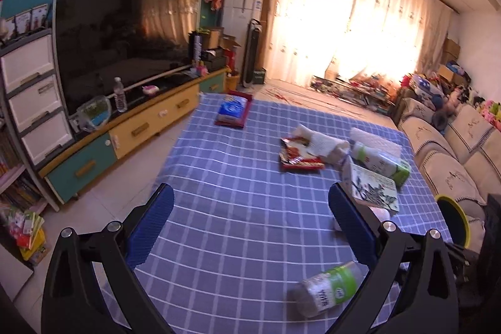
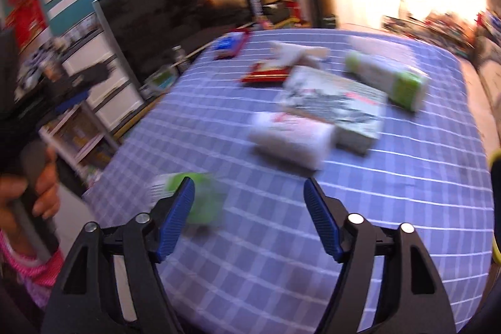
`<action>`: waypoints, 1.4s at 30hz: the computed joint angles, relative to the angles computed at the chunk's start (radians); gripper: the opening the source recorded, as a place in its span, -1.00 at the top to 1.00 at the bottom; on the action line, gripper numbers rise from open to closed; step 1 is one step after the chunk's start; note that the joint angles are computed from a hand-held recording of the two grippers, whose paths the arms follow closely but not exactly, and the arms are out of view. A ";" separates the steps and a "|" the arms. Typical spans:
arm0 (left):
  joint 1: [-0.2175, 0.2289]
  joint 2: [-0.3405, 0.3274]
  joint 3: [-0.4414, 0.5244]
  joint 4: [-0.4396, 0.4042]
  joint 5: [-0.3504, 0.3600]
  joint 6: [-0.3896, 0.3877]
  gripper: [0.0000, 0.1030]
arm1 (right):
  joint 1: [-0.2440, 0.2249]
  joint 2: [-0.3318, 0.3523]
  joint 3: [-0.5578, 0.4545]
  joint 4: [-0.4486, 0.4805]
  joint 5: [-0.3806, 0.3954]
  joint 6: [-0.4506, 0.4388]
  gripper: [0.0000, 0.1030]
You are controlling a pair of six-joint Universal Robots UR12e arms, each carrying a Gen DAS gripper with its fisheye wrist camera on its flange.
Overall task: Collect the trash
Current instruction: 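Move the right gripper back toward the green-lidded jar on the table, then grasp the green-lidded white jar with the right gripper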
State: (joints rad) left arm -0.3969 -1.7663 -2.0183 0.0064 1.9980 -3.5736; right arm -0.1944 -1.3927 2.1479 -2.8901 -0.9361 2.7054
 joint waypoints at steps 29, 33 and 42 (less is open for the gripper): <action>0.011 0.030 -0.033 -0.024 0.040 -0.026 -0.90 | 0.071 0.046 -0.007 -0.046 -0.101 0.032 -0.40; 0.001 0.007 -0.006 -0.041 0.024 -0.008 -0.90 | -0.008 0.028 0.010 -0.123 -0.096 0.118 -0.40; -0.027 -0.054 0.071 -0.092 -0.012 0.016 -0.90 | -0.206 0.063 -0.013 -0.268 -0.325 0.367 -0.40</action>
